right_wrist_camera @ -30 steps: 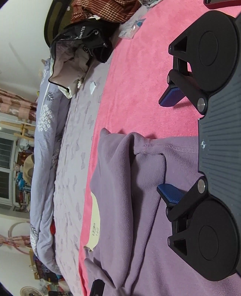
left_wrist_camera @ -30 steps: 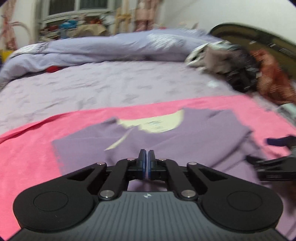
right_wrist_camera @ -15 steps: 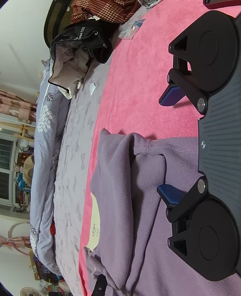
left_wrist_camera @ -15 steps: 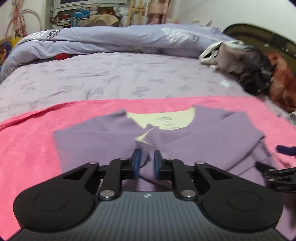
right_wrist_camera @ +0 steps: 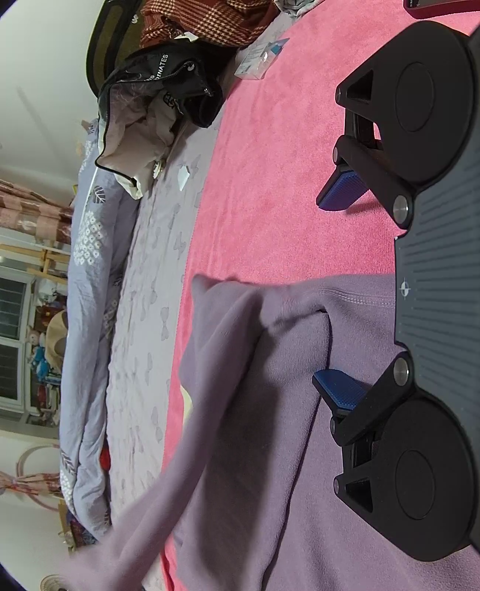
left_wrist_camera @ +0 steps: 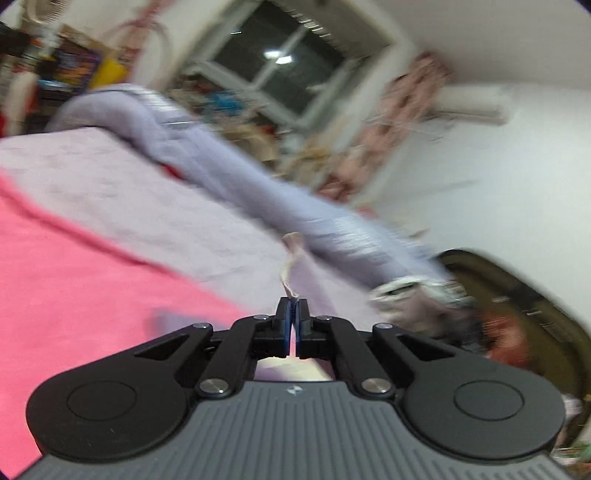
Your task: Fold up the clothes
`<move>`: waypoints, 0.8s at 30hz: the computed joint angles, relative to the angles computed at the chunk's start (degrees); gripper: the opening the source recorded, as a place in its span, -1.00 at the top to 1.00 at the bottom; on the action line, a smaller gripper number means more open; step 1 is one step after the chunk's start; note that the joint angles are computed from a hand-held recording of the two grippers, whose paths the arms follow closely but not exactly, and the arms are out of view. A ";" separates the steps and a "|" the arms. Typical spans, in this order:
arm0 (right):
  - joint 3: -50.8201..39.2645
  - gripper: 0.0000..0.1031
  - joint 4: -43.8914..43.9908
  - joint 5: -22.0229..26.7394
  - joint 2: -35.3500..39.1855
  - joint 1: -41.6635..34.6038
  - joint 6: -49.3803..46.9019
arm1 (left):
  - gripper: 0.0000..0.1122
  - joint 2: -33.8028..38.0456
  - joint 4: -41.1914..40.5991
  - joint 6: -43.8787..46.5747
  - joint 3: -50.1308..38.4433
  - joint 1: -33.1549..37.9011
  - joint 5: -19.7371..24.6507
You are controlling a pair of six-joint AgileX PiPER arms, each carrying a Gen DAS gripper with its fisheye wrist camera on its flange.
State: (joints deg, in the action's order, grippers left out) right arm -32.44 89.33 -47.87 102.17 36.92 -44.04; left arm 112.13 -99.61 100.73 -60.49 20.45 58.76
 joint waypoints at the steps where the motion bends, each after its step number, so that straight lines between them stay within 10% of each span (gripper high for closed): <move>1: 0.07 -0.82 -0.08 -0.09 -0.12 0.02 0.07 | 1.00 0.61 1.02 -2.17 -0.50 -0.57 -4.32; 4: 0.81 -0.78 -0.80 -1.40 -1.26 0.73 0.88 | 1.00 2.65 8.14 -14.44 -3.85 -1.81 -13.85; 9: -1.14 -0.80 -3.59 -10.80 1.39 4.70 -3.34 | 1.00 2.06 5.43 -16.18 -4.83 -1.19 -12.34; 14: -8.88 -0.80 -0.15 -7.92 6.80 0.62 -20.53 | 1.00 0.71 8.22 -17.00 -6.50 -2.71 -13.95; 18: -6.52 -0.88 3.35 -13.48 5.70 -0.15 -16.83 | 1.00 -0.13 14.54 -14.06 -4.46 -5.55 -20.26; 24: 7.29 -0.98 -8.71 -0.85 -4.06 -8.90 6.45 | 1.00 -1.63 6.85 2.01 2.23 -8.78 -27.99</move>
State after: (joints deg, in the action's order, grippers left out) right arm -25.15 80.61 -48.73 98.11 28.02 -37.60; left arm 110.50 -92.76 102.74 -58.26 11.66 30.77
